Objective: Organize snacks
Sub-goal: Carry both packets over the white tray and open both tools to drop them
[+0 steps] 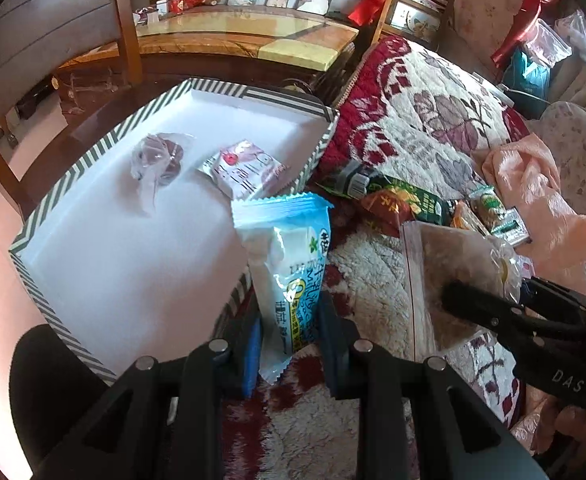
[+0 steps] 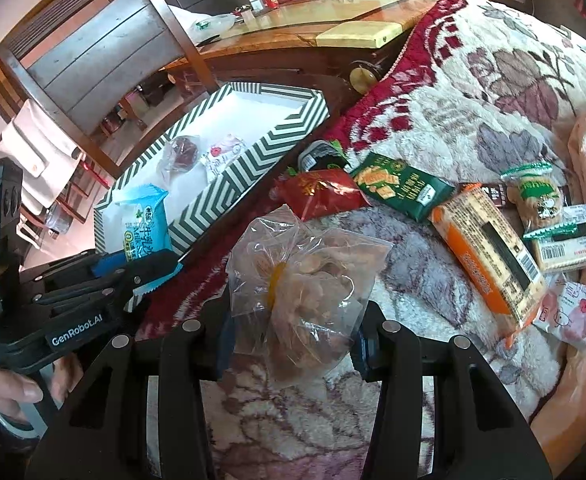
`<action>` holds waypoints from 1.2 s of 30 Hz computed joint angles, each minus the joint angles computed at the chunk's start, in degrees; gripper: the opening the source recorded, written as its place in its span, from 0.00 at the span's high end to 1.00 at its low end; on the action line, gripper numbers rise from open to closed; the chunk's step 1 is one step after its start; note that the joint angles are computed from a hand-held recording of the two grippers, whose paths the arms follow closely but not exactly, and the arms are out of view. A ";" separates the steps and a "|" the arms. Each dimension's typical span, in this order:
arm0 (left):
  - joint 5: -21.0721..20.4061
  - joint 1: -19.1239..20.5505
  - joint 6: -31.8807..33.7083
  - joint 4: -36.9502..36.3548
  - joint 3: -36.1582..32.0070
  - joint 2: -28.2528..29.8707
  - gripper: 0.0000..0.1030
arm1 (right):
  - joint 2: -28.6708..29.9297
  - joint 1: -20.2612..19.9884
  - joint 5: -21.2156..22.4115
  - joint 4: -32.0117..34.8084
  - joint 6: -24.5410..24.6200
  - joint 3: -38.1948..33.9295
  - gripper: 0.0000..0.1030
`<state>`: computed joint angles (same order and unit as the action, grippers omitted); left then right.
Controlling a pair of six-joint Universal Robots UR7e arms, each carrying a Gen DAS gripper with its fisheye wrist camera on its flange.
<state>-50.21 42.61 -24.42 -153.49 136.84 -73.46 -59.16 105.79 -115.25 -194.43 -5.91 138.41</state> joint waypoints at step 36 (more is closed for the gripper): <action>6.68 13.32 1.29 4.15 -9.42 -0.59 0.73 | 14.52 4.62 5.77 20.30 -3.47 -23.77 0.56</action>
<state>-43.53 55.94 -23.12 -149.33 127.42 -74.05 -44.64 110.41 -109.48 -174.12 -9.38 114.64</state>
